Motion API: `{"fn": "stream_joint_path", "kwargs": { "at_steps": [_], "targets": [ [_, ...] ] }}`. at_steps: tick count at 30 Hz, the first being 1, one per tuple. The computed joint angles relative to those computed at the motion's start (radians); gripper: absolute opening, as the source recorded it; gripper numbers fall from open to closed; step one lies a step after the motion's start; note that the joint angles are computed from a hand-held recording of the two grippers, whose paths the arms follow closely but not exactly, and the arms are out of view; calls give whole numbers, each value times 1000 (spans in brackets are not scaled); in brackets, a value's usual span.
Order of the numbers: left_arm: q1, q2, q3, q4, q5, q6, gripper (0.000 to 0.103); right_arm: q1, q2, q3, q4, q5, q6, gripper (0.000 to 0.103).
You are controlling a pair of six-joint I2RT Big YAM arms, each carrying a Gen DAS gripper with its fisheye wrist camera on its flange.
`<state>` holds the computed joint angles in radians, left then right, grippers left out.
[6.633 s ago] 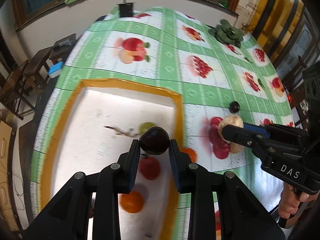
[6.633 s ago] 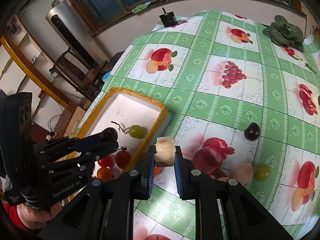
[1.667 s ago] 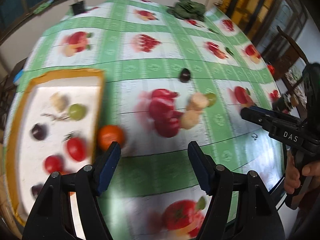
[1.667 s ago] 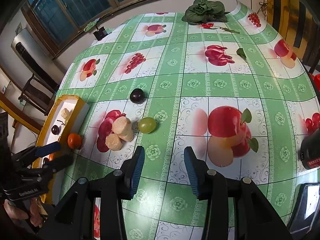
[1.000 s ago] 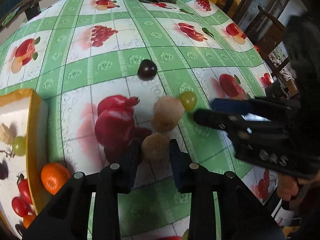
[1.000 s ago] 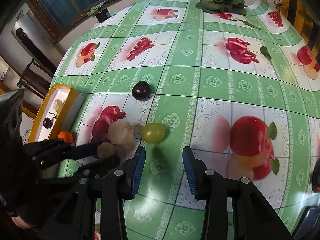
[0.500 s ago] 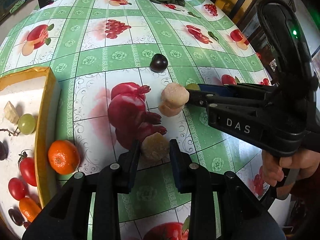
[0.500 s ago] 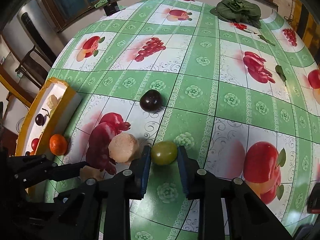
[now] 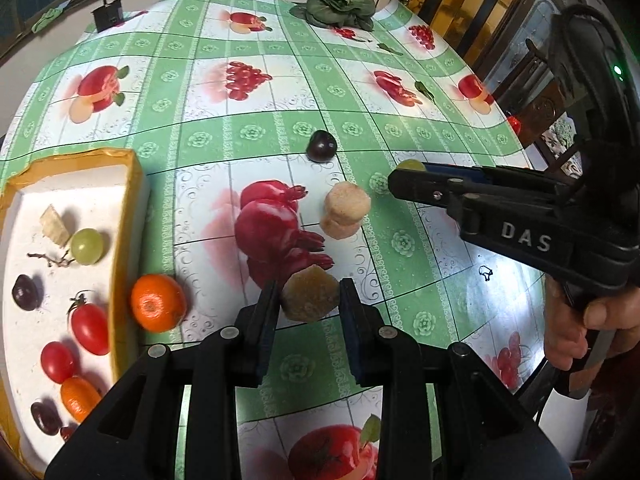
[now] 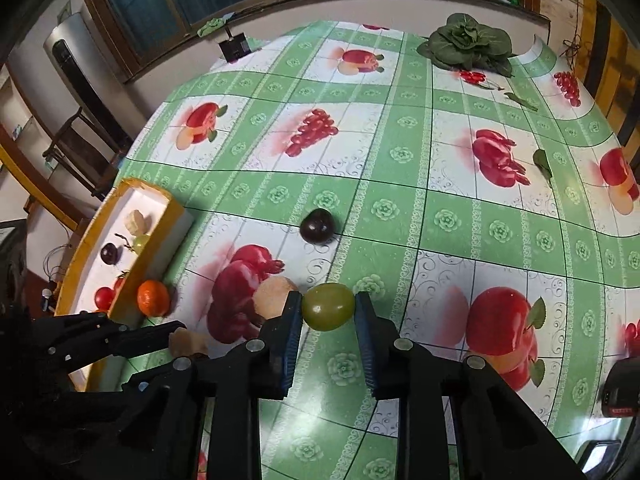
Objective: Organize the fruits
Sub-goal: 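Carry the grape with the right tool while the left tool carries the pastry over the tray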
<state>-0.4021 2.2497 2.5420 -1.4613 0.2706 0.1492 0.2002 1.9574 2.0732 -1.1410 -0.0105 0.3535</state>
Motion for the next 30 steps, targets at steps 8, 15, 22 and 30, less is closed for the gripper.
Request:
{"fn": "stream_joint_path", "kwargs": {
  "at_steps": [8,15,22,30],
  "targets": [
    [22,-39,-48,25,-24,-23,27,27,6,29,6,-26,-4,27],
    [49,-56,-67,36,-53,-44,27,50,44,96,-18,-41,-27,27],
    [93,-85,-98,69,-66,-79,27,67,78,157,-36,-58,-41,27],
    [148,-99,-121,90,-88,-121,27,84,124,232,-64,-81,-57,27]
  ]
}}
